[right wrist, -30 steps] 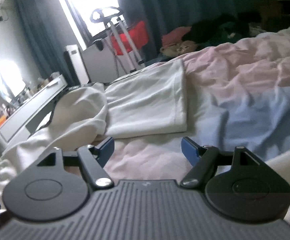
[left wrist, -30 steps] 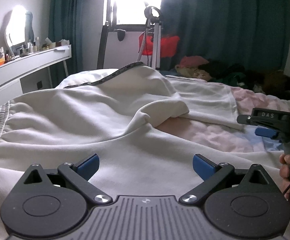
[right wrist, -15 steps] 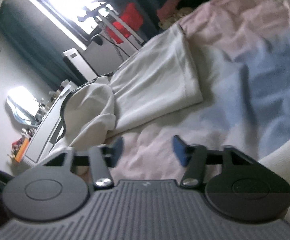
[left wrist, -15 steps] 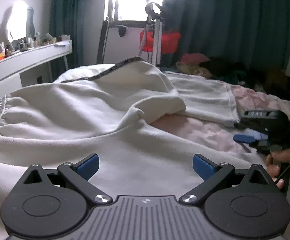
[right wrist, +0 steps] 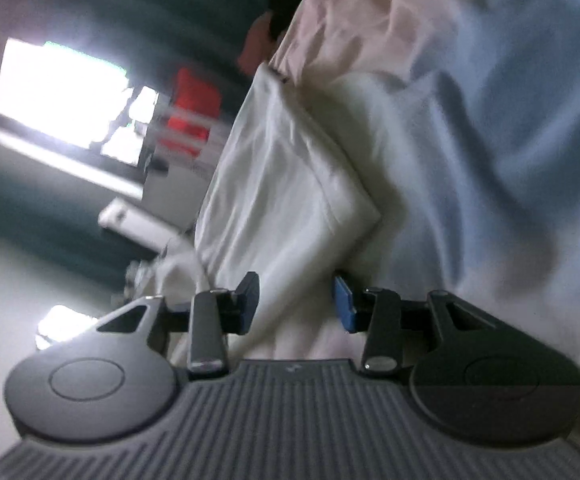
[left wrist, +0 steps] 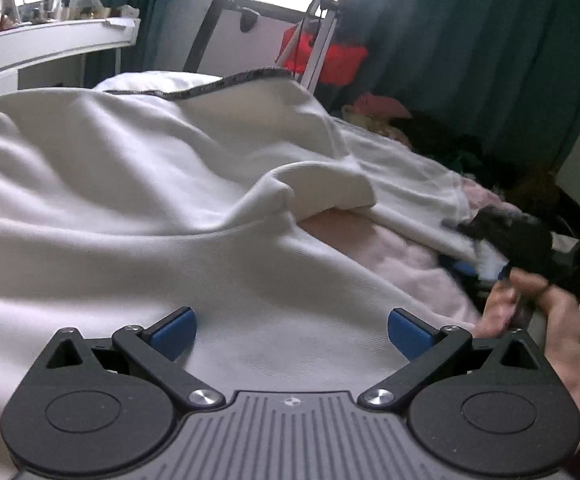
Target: Fold clothes
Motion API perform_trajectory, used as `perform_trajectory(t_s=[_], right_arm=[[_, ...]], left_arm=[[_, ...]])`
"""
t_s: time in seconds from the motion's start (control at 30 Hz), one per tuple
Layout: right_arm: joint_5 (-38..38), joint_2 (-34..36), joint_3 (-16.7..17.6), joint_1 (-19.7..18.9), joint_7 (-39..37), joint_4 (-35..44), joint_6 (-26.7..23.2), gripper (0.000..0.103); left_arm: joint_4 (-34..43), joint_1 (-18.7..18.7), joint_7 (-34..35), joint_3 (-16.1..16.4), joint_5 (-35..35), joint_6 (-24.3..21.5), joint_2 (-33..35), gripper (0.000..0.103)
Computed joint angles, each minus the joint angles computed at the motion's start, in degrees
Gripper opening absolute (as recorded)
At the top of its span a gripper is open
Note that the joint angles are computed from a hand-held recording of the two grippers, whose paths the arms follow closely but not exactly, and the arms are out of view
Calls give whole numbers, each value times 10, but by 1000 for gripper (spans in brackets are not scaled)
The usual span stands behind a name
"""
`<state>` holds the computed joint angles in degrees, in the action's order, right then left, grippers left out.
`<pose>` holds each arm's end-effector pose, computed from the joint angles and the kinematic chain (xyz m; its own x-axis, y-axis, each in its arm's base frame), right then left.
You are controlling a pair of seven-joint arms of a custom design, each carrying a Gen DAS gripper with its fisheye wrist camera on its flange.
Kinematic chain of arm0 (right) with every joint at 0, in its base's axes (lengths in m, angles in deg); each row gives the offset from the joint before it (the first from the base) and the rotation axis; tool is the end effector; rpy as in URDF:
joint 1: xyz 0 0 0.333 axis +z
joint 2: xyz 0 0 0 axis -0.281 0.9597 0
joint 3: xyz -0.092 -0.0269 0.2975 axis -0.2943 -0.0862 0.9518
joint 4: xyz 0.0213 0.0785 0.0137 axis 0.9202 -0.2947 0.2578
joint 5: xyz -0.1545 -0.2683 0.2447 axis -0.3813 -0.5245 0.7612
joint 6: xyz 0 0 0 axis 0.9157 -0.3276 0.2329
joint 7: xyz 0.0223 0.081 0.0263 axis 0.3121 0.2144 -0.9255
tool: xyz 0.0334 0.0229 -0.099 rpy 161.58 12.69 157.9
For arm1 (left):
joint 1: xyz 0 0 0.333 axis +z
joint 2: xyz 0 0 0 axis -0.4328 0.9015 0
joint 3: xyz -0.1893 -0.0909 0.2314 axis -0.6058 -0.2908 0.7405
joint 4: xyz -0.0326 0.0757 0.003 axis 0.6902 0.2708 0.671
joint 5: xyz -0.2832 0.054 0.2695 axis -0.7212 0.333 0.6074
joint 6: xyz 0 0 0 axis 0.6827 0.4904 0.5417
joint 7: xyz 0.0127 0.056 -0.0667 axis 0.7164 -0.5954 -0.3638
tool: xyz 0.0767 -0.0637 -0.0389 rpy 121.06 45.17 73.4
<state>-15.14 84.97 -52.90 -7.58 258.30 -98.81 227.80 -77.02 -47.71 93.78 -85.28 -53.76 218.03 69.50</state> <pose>0.7459 0.1862 0.1927 -0.2117 -0.4010 -0.8913 -0.4332 0.8560 -0.2822 0.6211 -0.1557 0.3154 0.1007 -0.9580 0.2684 -0.6061 -0.2730 -0.7471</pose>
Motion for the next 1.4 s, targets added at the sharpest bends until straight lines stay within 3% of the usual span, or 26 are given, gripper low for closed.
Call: perform_trajectory(t_s=[0.07, 0.1, 0.13, 0.27, 0.5, 0.67, 0.77, 0.83, 0.9, 1.03, 1.13, 1.2, 1.3, 1.4], right_arm=[[116, 30, -44, 45, -10, 43, 7, 40], [160, 44, -58, 59, -14, 65, 4, 31], [195, 47, -74, 72, -22, 74, -10, 11], [319, 20, -174, 138, -82, 37, -32, 6], [400, -100, -244, 160, -190, -152, -1, 5], [451, -150, -279, 155, -259, -250, -35, 5], [474, -150, -324, 170, -283, -253, -75, 6], [493, -135, -378, 199, -275, -229, -121, 6], [480, -130, -402, 200, -261, -195, -140, 6], [448, -98, -477, 215, -249, -142, -131, 6], [454, -85, -524, 247, -237, -181, -126, 6], [438, -93, -508, 239, -236, -221, -132, 6], [382, -122, -427, 182, -243, -277, -128, 6], [352, -128, -348, 119, -242, -317, -47, 5]], left_arm=[[1, 81, -27, -69, 51, 13, 6, 103], [0, 118, -45, -101, 78, 18, 9, 103], [0, 152, -63, -128, 104, 21, 13, 103], [-6, 233, -133, -193, 178, 30, 21, 103], [-17, 267, -196, -215, 255, 22, 15, 103], [-20, 273, -204, -220, 298, 18, 15, 103], [-24, 278, -205, -223, 318, 22, 14, 103], [-22, 270, -206, -216, 318, 22, 16, 103], [-20, 268, -208, -214, 320, 23, 18, 103], [-19, 292, -225, -233, 337, 22, 23, 103], [-12, 293, -227, -233, 345, 19, 28, 103], [-10, 286, -223, -225, 344, 17, 28, 103], [-9, 254, -204, -197, 329, 19, 24, 103], [-13, 178, -169, -130, 271, 40, 15, 103]])
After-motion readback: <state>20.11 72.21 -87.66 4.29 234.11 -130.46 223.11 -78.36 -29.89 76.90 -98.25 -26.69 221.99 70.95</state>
